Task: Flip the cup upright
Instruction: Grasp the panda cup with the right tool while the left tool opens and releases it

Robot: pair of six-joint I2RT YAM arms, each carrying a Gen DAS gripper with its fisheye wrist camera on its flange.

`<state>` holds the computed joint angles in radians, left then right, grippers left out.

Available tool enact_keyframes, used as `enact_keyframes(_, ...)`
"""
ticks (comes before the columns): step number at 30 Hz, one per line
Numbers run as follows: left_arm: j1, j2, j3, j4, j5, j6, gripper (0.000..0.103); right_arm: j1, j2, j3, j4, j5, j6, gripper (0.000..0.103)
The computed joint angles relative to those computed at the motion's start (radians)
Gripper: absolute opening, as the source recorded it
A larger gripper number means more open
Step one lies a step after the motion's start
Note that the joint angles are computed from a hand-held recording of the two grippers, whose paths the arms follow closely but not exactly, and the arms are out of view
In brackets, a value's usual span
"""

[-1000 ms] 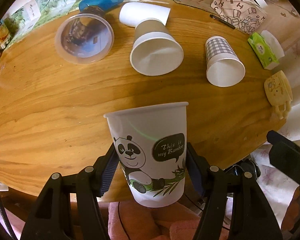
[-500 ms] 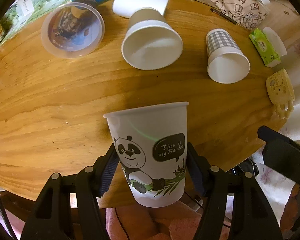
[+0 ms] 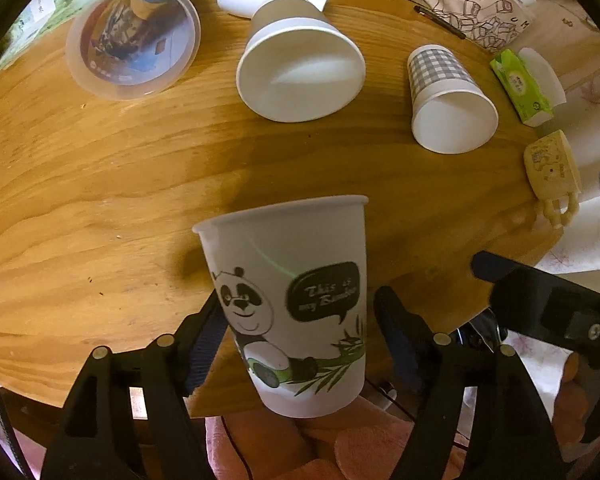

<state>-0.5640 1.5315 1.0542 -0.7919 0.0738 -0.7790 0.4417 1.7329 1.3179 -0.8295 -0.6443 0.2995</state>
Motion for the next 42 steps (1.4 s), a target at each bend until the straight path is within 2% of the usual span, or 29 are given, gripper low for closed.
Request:
enact_keyframes(9, 0.013, -0.055, -0.038, 0.003, 0.037, 0.023, 0.080, 0.005, 0.058, 0.027, 0.010, -0.082, 0.019, 0.092)
enact_keyframes(24, -0.015, -0.259, -0.091, -0.111, 0.033, 0.016, 0.080, 0.092, 0.159, 0.142, -0.016, -0.080, 0.039, 0.092)
enact_keyframes(30, -0.063, -0.357, -0.102, -0.195, -0.028, -0.034, 0.080, 0.125, 0.189, 0.175, -0.030, -0.051, 0.054, 0.092)
enact_keyframes(37, -0.140, -0.506, -0.130, -0.289, -0.120, -0.153, 0.080, 0.158, 0.224, 0.222, -0.060, -0.009, 0.078, 0.092)
enact_keyframes(42, -0.152, -0.520, -0.133, -0.318, -0.135, -0.169, 0.080, 0.194, 0.272, 0.296, -0.102, 0.046, 0.088, 0.092)
